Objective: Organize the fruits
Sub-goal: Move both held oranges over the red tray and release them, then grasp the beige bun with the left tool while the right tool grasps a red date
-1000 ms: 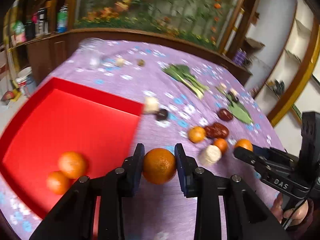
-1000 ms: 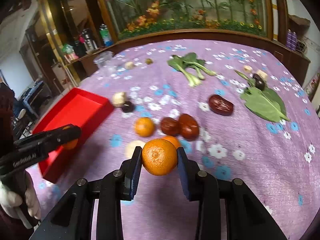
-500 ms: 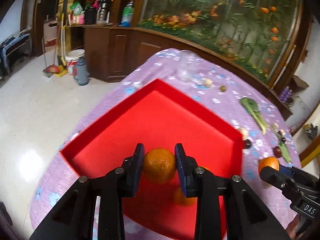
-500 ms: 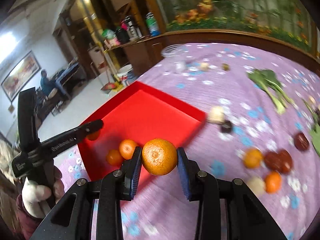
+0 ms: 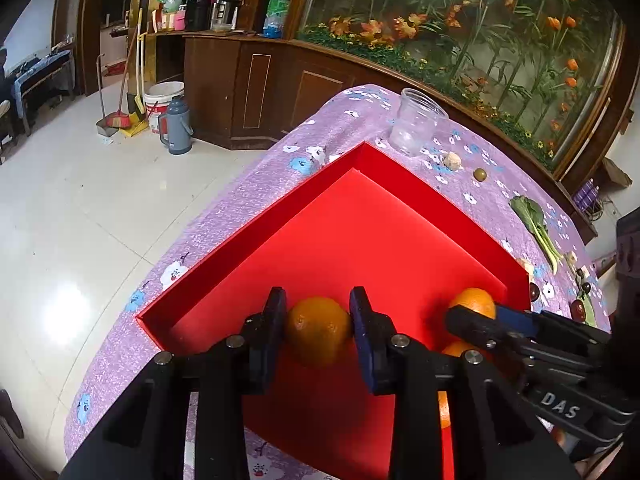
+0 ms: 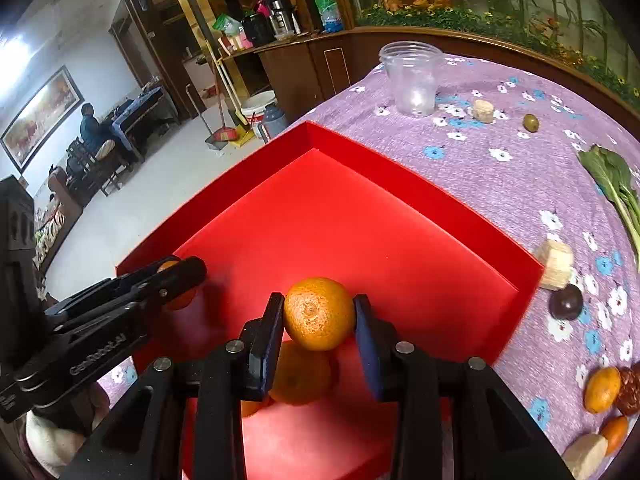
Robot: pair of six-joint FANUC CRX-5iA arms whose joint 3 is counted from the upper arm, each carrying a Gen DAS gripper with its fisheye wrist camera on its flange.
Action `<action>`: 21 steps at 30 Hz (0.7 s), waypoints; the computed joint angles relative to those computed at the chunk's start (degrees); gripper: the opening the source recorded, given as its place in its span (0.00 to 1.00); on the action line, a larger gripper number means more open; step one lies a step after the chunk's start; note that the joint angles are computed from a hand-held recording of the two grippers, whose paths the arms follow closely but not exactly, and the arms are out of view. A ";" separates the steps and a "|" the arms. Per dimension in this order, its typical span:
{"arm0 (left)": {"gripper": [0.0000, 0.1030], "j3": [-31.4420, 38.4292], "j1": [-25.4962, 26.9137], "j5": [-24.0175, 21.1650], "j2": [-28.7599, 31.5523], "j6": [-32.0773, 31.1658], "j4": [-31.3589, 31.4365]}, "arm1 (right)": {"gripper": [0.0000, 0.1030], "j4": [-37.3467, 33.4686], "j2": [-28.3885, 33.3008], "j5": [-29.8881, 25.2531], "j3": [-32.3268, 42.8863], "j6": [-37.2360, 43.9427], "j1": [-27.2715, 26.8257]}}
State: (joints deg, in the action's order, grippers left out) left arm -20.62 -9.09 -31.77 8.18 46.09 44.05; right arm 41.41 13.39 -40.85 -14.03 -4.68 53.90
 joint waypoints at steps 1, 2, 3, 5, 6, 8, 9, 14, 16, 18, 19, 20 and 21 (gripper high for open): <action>0.33 -0.20 0.08 0.05 -0.18 -0.02 0.35 | 0.38 -0.02 0.16 0.25 0.08 -0.04 -0.13; 0.34 -0.28 0.12 0.09 -0.25 -0.12 0.73 | 0.40 -0.12 0.14 0.49 -0.01 -0.20 -0.21; 0.37 -0.48 0.16 0.18 -0.54 -0.11 1.04 | 0.42 -0.39 0.02 0.97 -0.09 -0.31 -0.41; 0.40 -1.22 0.27 0.55 -1.46 -0.58 2.16 | 0.56 0.50 -0.56 1.53 -0.78 -1.52 -0.39; 0.42 -1.61 0.33 0.70 -1.94 -0.89 2.80 | 0.58 1.98 -1.05 1.57 -1.45 -2.84 -0.26; 0.45 -2.41 0.35 1.20 -3.09 -1.10 3.64 | 0.59 3.87 -1.57 0.93 -2.06 -4.22 0.11; 0.48 -2.67 0.32 1.43 -3.61 -1.00 3.83 | 0.59 4.74 -2.04 0.03 -2.27 -4.84 0.53; 0.56 -4.27 -0.13 1.98 -6.68 -1.59 4.48 | 0.59 9.17 -5.86 -2.28 -5.96 -11.02 2.36; 0.57 -4.96 -0.51 1.86 -7.95 -2.24 4.88 | 0.59 10.88 -8.22 -3.97 -8.31 -14.08 3.62; 0.58 -5.71 -1.21 1.84 -9.37 -2.80 5.17 | 0.59 12.44 -11.29 -6.59 -11.37 -17.61 5.29; 0.58 -6.24 -1.75 1.79 -10.25 -3.36 5.48 | 0.59 12.86 -12.64 -8.00 -12.65 -19.10 6.15; 0.59 -6.74 -2.20 1.73 -11.00 -4.00 5.83 | 0.59 13.27 -14.16 -9.50 -14.08 -20.65 7.09; 0.61 -7.24 -2.55 1.73 -11.52 -4.86 6.34 | 0.59 13.60 -15.99 -11.45 -15.77 -22.45 8.31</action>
